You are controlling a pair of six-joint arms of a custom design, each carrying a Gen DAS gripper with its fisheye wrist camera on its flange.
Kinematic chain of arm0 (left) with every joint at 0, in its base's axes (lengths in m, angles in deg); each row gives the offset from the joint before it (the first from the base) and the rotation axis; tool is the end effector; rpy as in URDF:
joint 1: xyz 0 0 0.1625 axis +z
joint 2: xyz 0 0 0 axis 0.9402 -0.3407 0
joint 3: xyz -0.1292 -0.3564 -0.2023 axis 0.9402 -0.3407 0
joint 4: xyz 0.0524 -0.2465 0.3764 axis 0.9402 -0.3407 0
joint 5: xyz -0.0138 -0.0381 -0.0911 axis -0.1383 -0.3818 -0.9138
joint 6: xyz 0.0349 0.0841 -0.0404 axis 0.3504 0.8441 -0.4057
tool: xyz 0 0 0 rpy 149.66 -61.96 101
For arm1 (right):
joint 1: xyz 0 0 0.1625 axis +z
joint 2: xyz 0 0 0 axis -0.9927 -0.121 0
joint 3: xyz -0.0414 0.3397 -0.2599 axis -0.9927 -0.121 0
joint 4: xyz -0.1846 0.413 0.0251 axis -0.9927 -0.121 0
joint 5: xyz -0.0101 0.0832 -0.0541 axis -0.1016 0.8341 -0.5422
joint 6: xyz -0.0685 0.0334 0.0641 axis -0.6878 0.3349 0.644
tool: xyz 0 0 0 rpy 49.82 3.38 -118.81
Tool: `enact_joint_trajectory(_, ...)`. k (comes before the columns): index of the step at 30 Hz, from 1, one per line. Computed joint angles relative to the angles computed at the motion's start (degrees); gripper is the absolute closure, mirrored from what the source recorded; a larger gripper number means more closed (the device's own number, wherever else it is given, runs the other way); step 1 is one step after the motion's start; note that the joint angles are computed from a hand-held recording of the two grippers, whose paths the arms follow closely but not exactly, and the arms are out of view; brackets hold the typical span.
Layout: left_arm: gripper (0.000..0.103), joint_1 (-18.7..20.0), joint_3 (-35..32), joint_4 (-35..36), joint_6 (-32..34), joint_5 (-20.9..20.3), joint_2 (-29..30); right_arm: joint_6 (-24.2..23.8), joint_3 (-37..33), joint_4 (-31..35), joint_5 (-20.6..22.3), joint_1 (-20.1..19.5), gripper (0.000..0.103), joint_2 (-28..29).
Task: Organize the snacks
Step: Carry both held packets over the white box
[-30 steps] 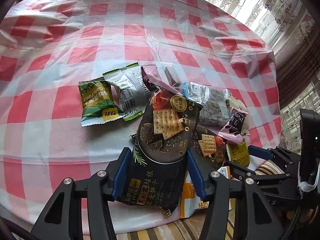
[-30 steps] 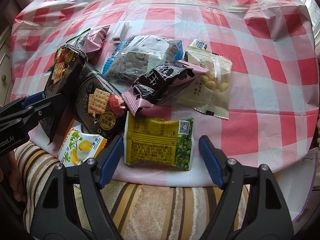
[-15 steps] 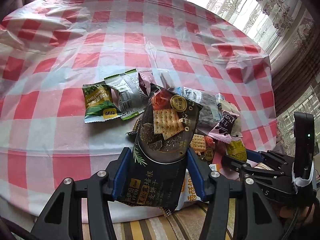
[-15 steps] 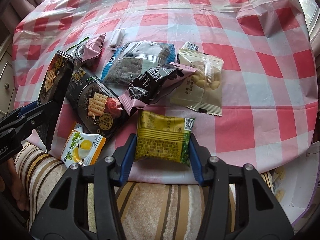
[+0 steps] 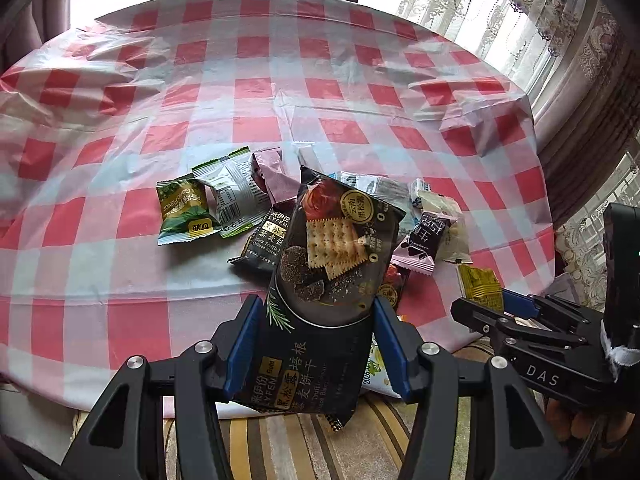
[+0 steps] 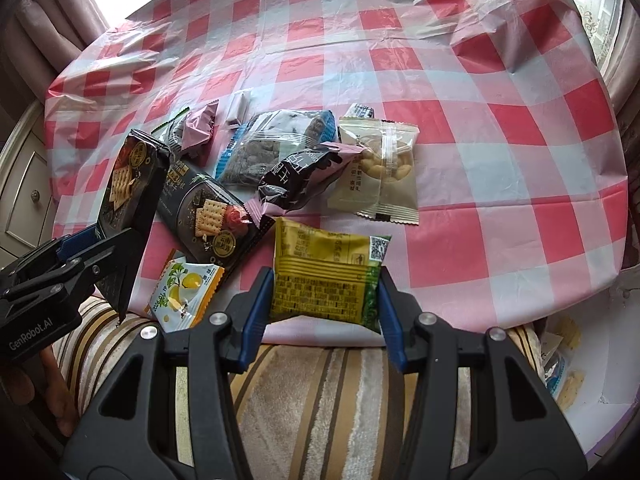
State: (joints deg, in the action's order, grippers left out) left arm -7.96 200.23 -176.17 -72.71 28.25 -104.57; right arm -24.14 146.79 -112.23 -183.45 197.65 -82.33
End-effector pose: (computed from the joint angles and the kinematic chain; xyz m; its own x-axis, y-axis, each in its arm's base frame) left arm -0.1048 -0.5915 0.2723 -0.7926 0.3385 -0.5072 0.4992 0.8379 -0.2209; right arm 0.3201 -0.5435 0.0435 -0.8177 0.1110 0.5649 -0.1798 0.8829 -0.4338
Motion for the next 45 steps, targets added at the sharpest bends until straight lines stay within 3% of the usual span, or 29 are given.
enact_joint_trajectory(10,0.047,-4.2,1.8,0.0,-0.8,3.7,0.3,0.7,6.3,-6.6,3.1,-0.5,0.049,-5.4)
enact_joint_trajectory(18,0.047,-7.9,2.4,0.4,-0.1,3.4,2.4,2.1,12.0,-12.7,5.4,-2.3,0.049,-10.2)
enact_joint_trajectory(29,0.047,-13.7,2.5,0.0,2.1,0.1,8.2,4.5,21.4,-20.0,5.1,-6.0,0.050,-18.5)
enact_joint_trajectory(39,0.047,-18.2,1.7,0.3,5.6,-4.4,14.2,8.7,31.1,-24.3,0.3,-11.6,0.049,-27.1)
enact_joint_trajectory(45,0.047,-20.7,1.2,1.6,8.5,-6.3,17.7,11.3,35.5,-25.1,-0.5,-15.6,0.049,-31.1)
